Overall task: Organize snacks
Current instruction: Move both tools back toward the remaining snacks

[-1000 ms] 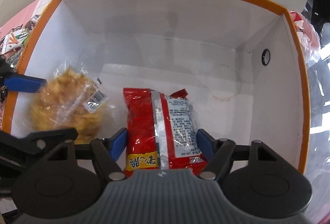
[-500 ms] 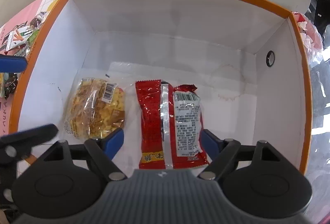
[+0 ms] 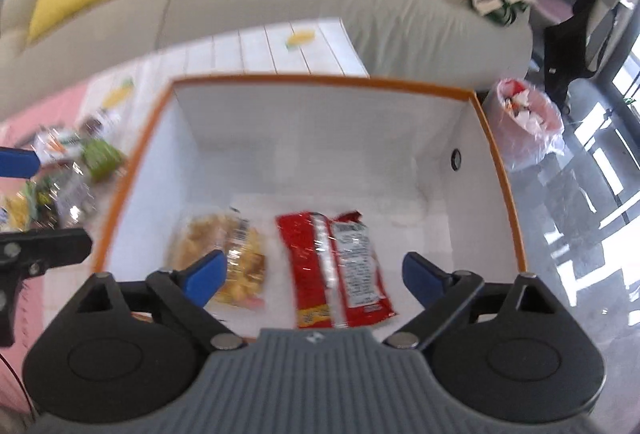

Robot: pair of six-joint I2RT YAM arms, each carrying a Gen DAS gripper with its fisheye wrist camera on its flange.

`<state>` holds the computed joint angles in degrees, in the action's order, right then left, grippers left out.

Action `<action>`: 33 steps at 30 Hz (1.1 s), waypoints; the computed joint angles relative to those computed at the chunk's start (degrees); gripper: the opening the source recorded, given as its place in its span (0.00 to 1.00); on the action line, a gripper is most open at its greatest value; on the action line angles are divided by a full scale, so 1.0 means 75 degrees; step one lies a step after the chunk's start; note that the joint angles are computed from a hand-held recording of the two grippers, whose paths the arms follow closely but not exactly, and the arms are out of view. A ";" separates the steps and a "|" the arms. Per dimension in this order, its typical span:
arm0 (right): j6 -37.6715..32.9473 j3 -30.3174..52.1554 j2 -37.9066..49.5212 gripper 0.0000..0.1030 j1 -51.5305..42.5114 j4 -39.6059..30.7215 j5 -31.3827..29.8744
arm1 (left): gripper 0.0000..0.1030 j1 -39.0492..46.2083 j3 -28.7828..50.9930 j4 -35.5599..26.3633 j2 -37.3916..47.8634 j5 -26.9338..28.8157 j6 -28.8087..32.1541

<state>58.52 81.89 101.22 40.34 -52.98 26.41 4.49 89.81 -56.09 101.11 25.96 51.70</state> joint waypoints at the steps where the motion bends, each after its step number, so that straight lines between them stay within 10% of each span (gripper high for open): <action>1: 0.0258 0.0132 0.0064 0.92 0.0251 -0.0074 0.0257 | 0.94 0.0149 -0.0134 0.0096 -0.0132 0.0124 0.0033; 14: 0.3147 0.2609 0.2030 0.93 0.2622 -0.1791 0.2693 | 0.91 0.2615 -0.0974 0.0896 -0.0450 0.1524 0.0336; 33: 0.0761 0.5823 0.4928 0.81 0.3143 -0.0583 0.2244 | 0.88 0.4705 0.0231 0.1040 0.1849 0.2234 -0.0156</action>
